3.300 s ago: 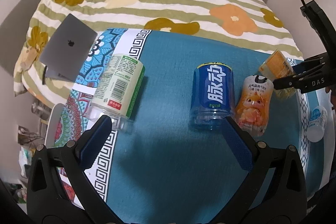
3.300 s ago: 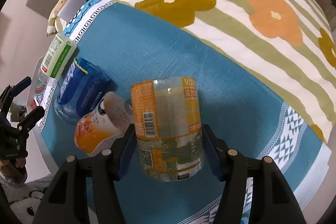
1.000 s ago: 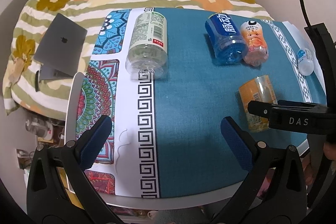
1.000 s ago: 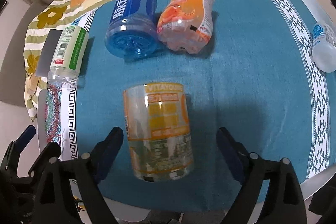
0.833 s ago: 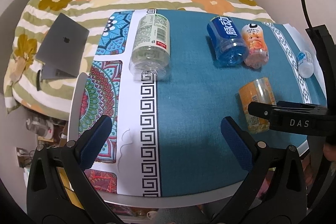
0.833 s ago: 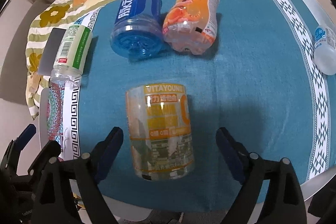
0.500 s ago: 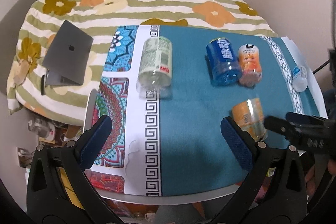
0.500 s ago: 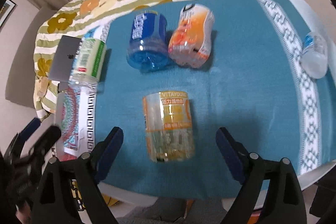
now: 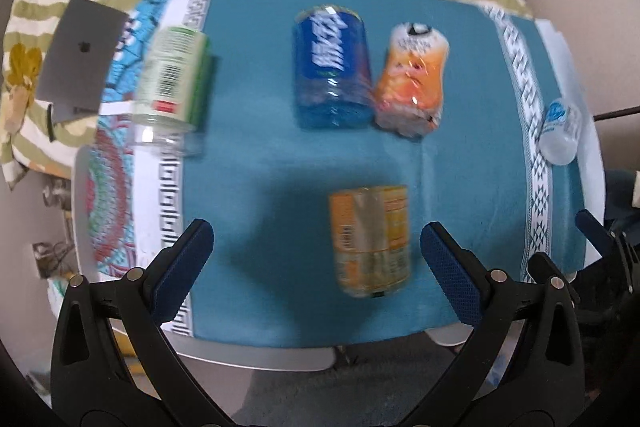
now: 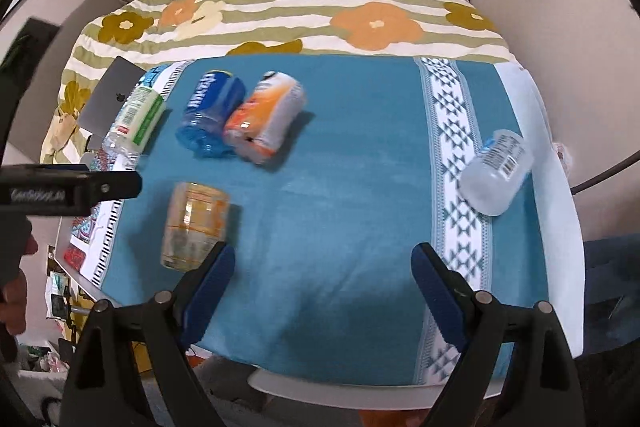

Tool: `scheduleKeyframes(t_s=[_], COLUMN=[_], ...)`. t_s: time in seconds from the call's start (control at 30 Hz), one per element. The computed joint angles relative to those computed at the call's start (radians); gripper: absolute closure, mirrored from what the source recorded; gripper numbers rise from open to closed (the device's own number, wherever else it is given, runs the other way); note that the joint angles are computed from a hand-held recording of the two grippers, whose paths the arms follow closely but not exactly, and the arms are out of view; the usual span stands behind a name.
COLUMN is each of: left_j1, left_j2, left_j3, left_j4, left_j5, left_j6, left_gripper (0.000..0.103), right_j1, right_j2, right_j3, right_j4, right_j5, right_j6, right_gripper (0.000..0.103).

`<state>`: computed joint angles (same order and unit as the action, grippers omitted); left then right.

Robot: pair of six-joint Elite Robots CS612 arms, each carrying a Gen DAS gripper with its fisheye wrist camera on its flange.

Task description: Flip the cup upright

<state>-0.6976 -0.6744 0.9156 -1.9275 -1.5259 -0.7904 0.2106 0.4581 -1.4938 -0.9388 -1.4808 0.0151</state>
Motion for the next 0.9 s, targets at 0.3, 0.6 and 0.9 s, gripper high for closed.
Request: scheduleKeyframes(t_s=[0.3, 0.6, 0.9], left_j1=[0.003, 0.015, 0.022], left_j2=[0.134, 0.172, 0.183], left_j3=[-0.216, -0.247, -0.232], left_j4=[0.206, 0.270, 0.250], left_j5=[-0.084, -0.153, -0.201], left_j6=[-0.095, -0.171, -0.181], left_gripper=[0.000, 0.005, 0.040], right_j1=[-0.055, -0.081, -0.085], right_j2=[0.032, 0.043, 0.044], right_j3=[-0.021, 0.002, 0.014], right_j4=[-0.002, 0.004, 0.004], right_j5=[0.074, 0.115, 0.127], right_j6=[-0.071, -0.083, -0.091], right_gripper=[0.015, 0.015, 0.015])
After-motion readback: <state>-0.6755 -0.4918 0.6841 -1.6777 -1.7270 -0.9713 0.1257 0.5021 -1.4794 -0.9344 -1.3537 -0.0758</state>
